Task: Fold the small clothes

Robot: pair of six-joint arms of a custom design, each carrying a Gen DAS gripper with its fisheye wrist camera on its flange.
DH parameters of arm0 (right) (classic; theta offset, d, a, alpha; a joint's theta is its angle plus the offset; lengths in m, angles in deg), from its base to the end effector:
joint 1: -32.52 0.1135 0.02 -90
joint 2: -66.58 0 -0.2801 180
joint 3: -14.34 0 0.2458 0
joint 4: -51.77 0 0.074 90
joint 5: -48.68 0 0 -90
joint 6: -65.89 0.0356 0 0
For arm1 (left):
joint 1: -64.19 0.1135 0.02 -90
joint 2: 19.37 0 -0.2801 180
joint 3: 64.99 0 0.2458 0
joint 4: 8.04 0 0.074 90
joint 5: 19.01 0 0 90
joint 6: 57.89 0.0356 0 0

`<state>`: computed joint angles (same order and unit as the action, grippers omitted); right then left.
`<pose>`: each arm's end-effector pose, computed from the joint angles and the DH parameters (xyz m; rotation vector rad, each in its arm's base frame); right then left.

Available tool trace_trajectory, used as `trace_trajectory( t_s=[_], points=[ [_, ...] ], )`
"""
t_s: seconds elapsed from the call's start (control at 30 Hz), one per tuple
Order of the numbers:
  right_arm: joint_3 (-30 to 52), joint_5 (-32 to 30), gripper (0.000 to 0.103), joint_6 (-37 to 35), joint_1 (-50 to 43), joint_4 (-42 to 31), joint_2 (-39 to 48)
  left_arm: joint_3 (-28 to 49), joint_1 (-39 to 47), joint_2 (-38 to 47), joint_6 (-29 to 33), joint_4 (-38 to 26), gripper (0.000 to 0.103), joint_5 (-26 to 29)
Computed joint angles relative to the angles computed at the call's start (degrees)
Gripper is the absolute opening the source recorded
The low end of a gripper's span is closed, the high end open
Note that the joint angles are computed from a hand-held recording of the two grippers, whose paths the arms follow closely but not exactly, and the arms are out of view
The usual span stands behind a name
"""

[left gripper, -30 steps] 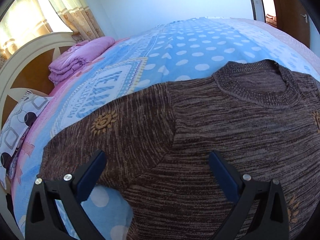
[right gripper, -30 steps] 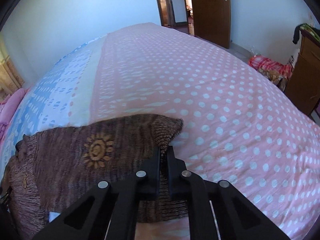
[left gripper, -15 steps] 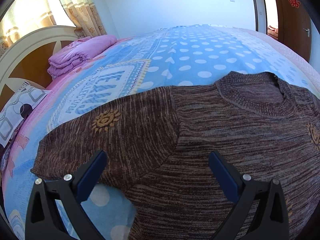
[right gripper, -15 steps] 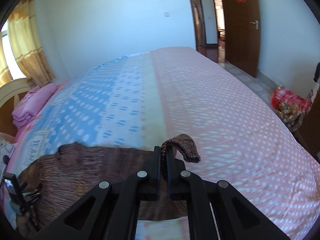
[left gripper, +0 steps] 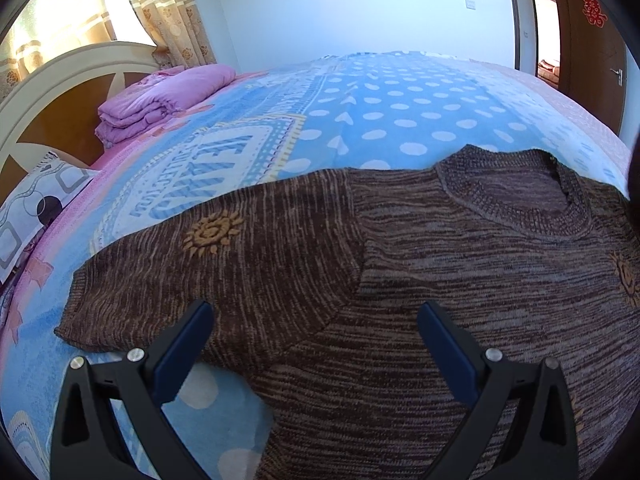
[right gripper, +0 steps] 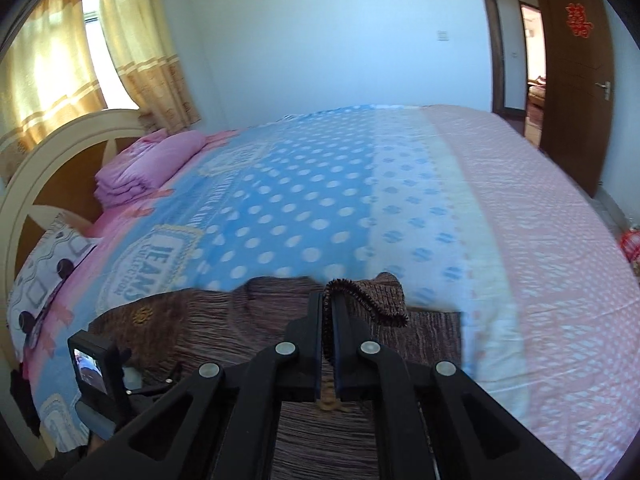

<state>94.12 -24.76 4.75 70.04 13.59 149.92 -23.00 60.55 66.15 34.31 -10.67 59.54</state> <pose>0.2548 0.1829 0.3045 -0.0239 2.2783 0.2806 0.2517 -0.0089 0.1449 0.0252 2.3672 0.2252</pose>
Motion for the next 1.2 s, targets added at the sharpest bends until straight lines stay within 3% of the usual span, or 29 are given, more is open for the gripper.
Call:
trace_trajectory(
  t_s=[0.1, 0.17, 0.2, 0.23, 0.3, 0.4, 0.53, 0.67, 0.77, 0.83, 1.07, 1.2],
  points=[
    [-0.02, -1.27, 0.003, 2.86, 1.68, 6.51, 7.65, -0.14, -0.22, 0.2, 0.08, 0.22, 0.103, -0.07],
    [-0.5, -5.53, 0.004, 4.21, 2.13, 12.42, 13.85, -0.02, -0.38, 0.59, 0.26, -0.11, 0.103, -0.05],
    [-0.29, -7.57, 0.012, 4.64, 2.58, 13.82, 16.8, 0.27, -0.29, 0.94, 0.56, -0.47, 0.103, 0.58],
    [-0.2, -8.92, 0.038, 5.21, 3.09, 14.57, 18.89, 0.87, 0.17, 1.49, 0.77, -1.36, 0.103, 1.53],
    [-2.85, -12.6, 0.065, 6.14, 4.68, 18.0, 20.49, 1.56, 1.25, 2.03, 0.52, -2.36, 0.103, 2.84],
    [-9.64, -11.05, 0.065, 4.75, 7.14, 19.92, 15.88, 1.49, 2.3, 1.47, 0.22, -2.84, 0.103, 4.29],
    [-23.24, -7.87, 0.065, 3.92, 6.07, 19.83, 0.82, 1.04, 1.8, -3.18, 2.15, -6.23, 0.1, 5.31],
    [-33.79, -0.32, 0.067, 2.95, 2.27, 14.71, -15.35, 4.03, -2.0, -10.37, 3.61, -15.23, 0.099, 6.53],
    [-39.26, 2.99, 0.067, 2.76, -1.63, 12.15, -23.32, 8.65, -6.97, -11.0, 2.53, -20.82, 0.099, 6.74],
    [-42.99, 1.51, 0.067, 3.1, -4.81, 13.04, -26.77, 11.02, -11.45, -9.17, 0.8, -21.59, 0.099, 4.62],
    [-51.93, -5.51, 0.067, 1.84, -11.61, 20.63, -29.64, 13.33, -24.34, 4.78, -4.08, -15.52, 0.098, -11.41],
    [-48.79, 1.04, 0.067, -0.43, -7.31, 18.31, -29.38, 10.67, -26.48, 9.58, -5.22, -8.08, 0.103, -17.1]
  ],
)
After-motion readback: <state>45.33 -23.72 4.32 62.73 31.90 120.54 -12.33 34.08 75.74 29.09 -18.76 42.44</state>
